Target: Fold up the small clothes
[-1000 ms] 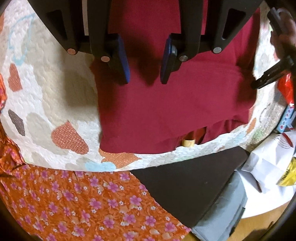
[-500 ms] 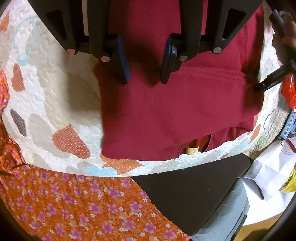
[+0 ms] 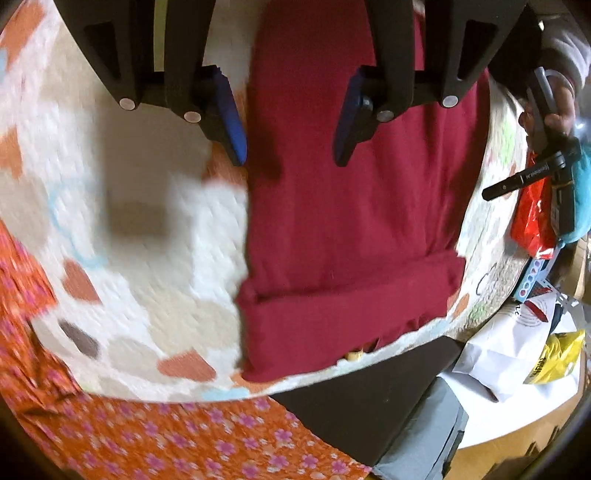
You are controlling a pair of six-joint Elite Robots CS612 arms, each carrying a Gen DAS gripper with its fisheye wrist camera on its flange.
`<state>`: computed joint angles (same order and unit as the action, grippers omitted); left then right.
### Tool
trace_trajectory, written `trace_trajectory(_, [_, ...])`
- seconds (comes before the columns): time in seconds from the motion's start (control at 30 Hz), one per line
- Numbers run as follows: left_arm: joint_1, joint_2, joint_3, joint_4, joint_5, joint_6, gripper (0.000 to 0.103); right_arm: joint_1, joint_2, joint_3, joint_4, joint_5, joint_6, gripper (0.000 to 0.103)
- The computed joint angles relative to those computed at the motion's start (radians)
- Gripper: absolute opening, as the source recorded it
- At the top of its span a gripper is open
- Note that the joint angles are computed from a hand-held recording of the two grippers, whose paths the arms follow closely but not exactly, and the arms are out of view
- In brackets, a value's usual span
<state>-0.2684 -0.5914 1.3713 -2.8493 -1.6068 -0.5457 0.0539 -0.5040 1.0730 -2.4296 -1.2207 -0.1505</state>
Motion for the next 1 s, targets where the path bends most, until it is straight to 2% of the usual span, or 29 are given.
trace_trajectory(0.1, [-0.016, -0.035, 0.071, -0.026, 0.010, 0.009, 0.060, -0.018, -0.039, 0.075, 0.019, 0.044, 0.000, 0.047])
trace_trajectory(0.2, [-0.028, -0.056, 0.117, -0.034, 0.010, 0.010, 0.060, -0.021, -0.068, 0.135, 0.003, 0.024, -0.022, 0.047])
trace_trajectory(0.33, [-0.043, -0.073, 0.156, -0.036, 0.027, 0.011, 0.060, -0.025, -0.085, 0.175, 0.000, 0.040, -0.033, 0.047])
trace_trajectory(0.53, [-0.048, -0.087, 0.202, -0.060, 0.001, -0.016, 0.060, -0.029, -0.100, 0.212, 0.017, 0.020, -0.032, 0.047])
trace_trajectory(0.77, [-0.050, -0.076, 0.209, -0.036, -0.029, -0.036, 0.060, -0.032, -0.099, 0.229, 0.094, 0.044, -0.041, 0.047])
trace_trajectory(0.9, [-0.050, -0.075, 0.213, -0.044, -0.033, -0.043, 0.060, -0.039, -0.101, 0.243, 0.104, 0.091, -0.029, 0.048])
trace_trajectory(0.97, [-0.051, -0.074, 0.217, -0.054, -0.034, -0.051, 0.065, -0.042, -0.102, 0.249, 0.107, 0.108, -0.025, 0.048])
trace_trajectory(1.0, [-0.052, -0.073, 0.218, -0.059, -0.045, -0.048, 0.071, -0.043, -0.103, 0.251, 0.108, 0.113, -0.026, 0.048])
